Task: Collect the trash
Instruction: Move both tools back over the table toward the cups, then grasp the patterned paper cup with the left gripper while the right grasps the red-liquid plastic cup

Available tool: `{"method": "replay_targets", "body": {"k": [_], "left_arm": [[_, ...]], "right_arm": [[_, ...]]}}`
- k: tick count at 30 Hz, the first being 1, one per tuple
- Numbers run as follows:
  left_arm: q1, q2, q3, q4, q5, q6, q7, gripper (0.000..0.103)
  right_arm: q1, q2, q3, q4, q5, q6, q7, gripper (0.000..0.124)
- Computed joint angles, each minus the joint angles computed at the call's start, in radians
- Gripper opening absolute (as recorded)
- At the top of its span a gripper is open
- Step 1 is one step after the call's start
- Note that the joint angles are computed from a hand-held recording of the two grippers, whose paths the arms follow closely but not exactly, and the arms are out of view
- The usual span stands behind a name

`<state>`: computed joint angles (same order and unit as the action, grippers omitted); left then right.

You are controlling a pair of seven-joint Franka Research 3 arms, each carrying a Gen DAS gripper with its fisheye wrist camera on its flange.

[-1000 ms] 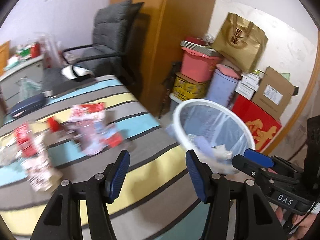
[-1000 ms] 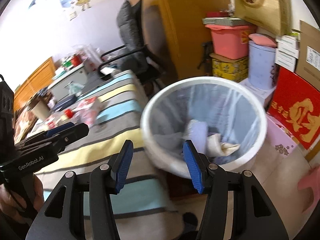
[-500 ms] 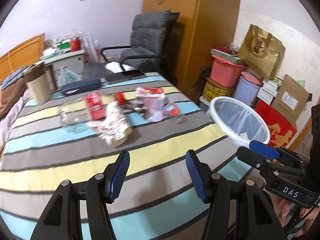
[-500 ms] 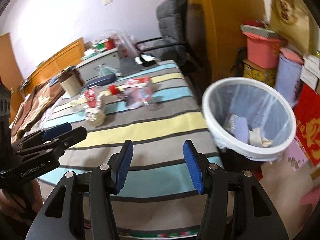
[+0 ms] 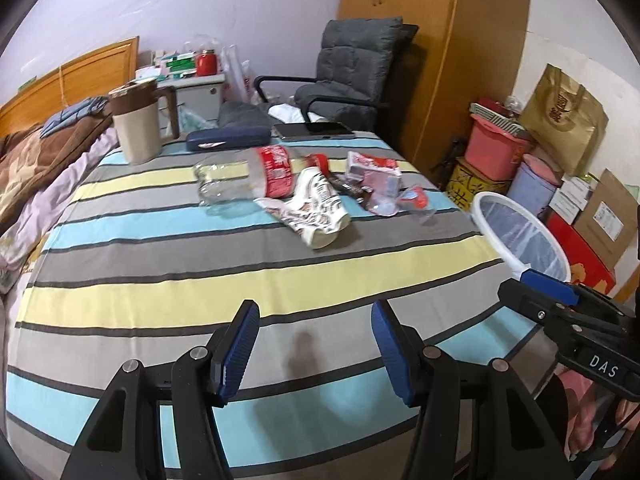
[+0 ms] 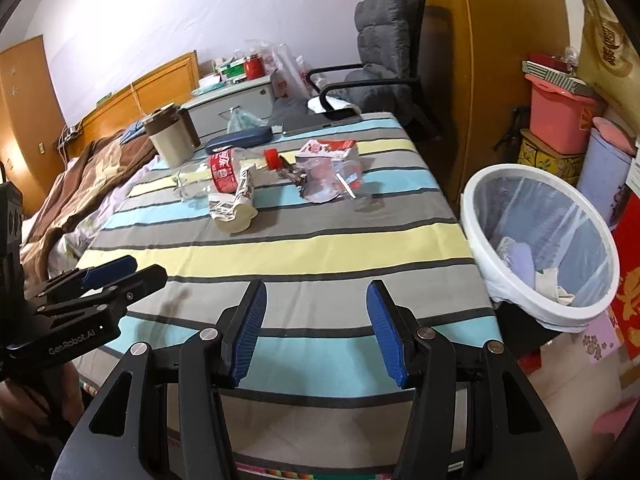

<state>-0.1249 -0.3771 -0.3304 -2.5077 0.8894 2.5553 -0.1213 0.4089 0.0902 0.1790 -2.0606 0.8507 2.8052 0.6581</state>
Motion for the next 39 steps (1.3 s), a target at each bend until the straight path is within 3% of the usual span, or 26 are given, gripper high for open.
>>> {"method": "replay_targets", "body": {"k": [20, 35, 37, 39], "left_arm": [[0.047, 0.083, 0.047, 0.055, 0.009, 0.060, 0.015, 0.058], [0.085, 0.212, 0.100, 0.154, 0.075, 0.133, -0.025, 0.058], [0.087, 0.224, 0.107, 0.163, 0.087, 0.134, -0.043, 0.060], [0.089, 0.234, 0.116, 0.167, 0.098, 0.147, -0.061, 0.072]], "right_arm": [[-0.009, 0.100, 0.010, 0.110, -0.131, -0.036, 0.075, 0.054], [-0.030, 0.242, 0.008, 0.292, -0.278, -0.090, 0.160, 0.054], [-0.029, 0.266, 0.006, 0.325, -0.301, -0.108, 0.180, 0.054], [-0.027, 0.282, 0.004, 0.346, -0.321, -0.113, 0.196, 0.054]]}}
